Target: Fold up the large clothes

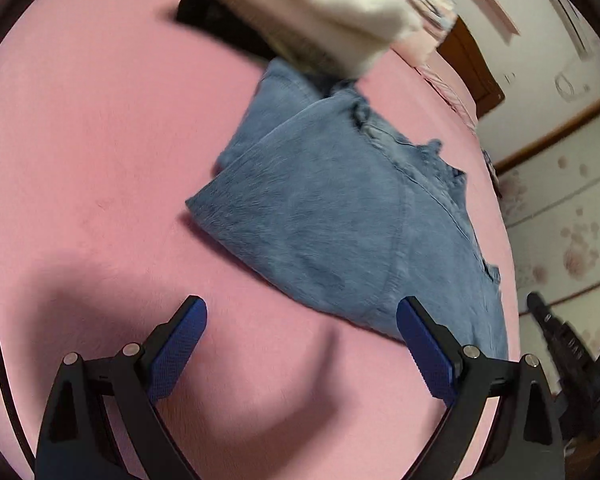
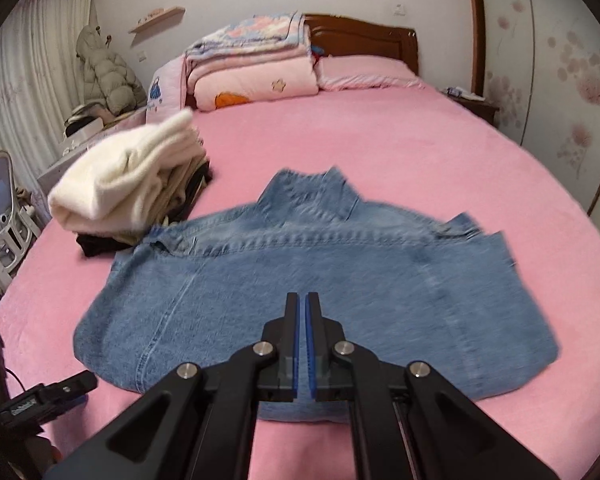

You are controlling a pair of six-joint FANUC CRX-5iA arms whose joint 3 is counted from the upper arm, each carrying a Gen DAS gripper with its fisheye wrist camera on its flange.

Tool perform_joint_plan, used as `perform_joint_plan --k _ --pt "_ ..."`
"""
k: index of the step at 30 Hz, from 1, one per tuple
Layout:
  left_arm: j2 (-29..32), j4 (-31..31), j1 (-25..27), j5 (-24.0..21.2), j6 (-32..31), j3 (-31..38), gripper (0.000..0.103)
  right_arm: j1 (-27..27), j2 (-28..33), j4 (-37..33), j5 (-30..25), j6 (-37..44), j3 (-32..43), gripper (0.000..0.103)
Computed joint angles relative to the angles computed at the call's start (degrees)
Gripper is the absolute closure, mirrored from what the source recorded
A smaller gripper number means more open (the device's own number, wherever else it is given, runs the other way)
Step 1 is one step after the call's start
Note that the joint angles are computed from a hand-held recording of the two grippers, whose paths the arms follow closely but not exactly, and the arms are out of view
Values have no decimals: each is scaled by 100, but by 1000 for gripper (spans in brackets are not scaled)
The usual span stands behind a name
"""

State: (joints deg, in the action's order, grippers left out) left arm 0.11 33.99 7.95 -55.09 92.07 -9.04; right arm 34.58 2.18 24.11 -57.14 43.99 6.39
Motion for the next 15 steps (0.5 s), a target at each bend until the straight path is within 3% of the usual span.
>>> perform_joint_plan --k 4,7,12,14,15 --pt "36 618 -102 1082 -578 -494 8 -27 177 -159 110 19 -53 100" --pt "308 655 -189 1342 -700 -301 8 -67 245 -284 158 41 -84 100" --pt "746 478 -281 1574 -241 197 10 -101 281 -354 222 96 -147 100" --pt "802 162 -277 1633 168 380 36 -124 278 -344 239 111 -171 100" --pt "892 -140 -266 1512 425 607 63 -141 280 -340 239 122 -175 100"
